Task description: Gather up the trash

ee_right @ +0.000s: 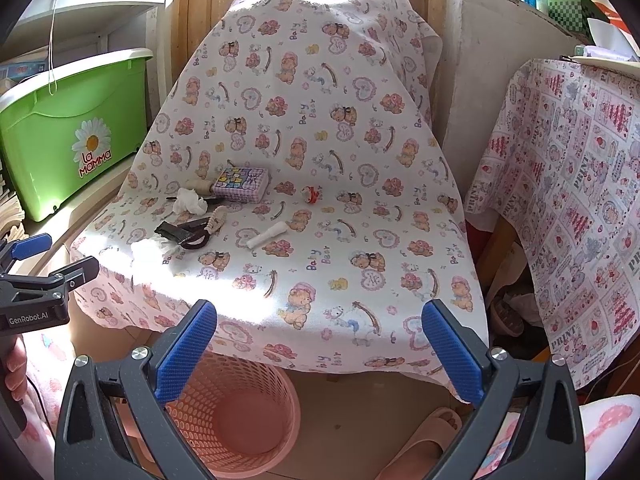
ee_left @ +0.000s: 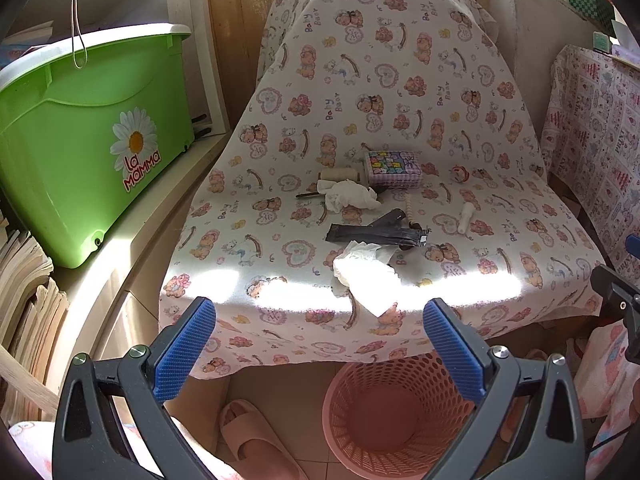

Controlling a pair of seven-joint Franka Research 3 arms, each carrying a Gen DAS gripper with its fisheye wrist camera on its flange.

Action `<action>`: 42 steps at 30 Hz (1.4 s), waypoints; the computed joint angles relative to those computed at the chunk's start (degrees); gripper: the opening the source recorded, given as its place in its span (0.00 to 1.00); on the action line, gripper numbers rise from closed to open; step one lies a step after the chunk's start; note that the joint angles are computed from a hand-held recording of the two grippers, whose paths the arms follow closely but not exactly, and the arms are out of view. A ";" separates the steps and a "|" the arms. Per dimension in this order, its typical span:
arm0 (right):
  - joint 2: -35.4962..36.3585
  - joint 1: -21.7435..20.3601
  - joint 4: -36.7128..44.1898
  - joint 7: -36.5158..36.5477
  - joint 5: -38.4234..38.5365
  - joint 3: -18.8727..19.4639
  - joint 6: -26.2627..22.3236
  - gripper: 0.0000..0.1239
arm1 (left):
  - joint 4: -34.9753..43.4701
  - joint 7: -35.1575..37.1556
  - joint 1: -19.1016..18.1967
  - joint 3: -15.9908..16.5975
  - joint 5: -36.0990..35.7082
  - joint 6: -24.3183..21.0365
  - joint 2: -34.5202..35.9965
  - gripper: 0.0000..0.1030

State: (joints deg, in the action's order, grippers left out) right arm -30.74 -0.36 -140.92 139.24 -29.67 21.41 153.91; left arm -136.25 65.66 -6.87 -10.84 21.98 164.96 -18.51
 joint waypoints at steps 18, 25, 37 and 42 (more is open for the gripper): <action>-1.14 -0.17 -0.59 -0.22 0.48 -0.14 0.18 0.83 | -0.37 -7.17 2.92 -2.79 9.41 1.74 -0.77 1.00; -1.21 -0.37 -0.57 -0.34 0.65 0.14 0.14 0.83 | -0.29 -7.48 2.88 -2.76 9.77 1.74 -0.72 1.00; -1.33 -0.42 -0.50 -0.64 0.67 0.31 -0.16 0.83 | -0.17 -6.57 1.55 -2.10 8.30 1.23 -0.09 1.00; -1.36 -0.36 -0.50 -0.55 0.74 0.27 0.03 0.83 | -0.07 -7.14 2.04 -2.64 8.78 1.04 0.02 1.00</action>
State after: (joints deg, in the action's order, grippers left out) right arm -32.10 -0.72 -141.43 138.69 -28.92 21.68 153.94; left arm -136.32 58.53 -4.84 -13.48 30.76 165.99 -18.49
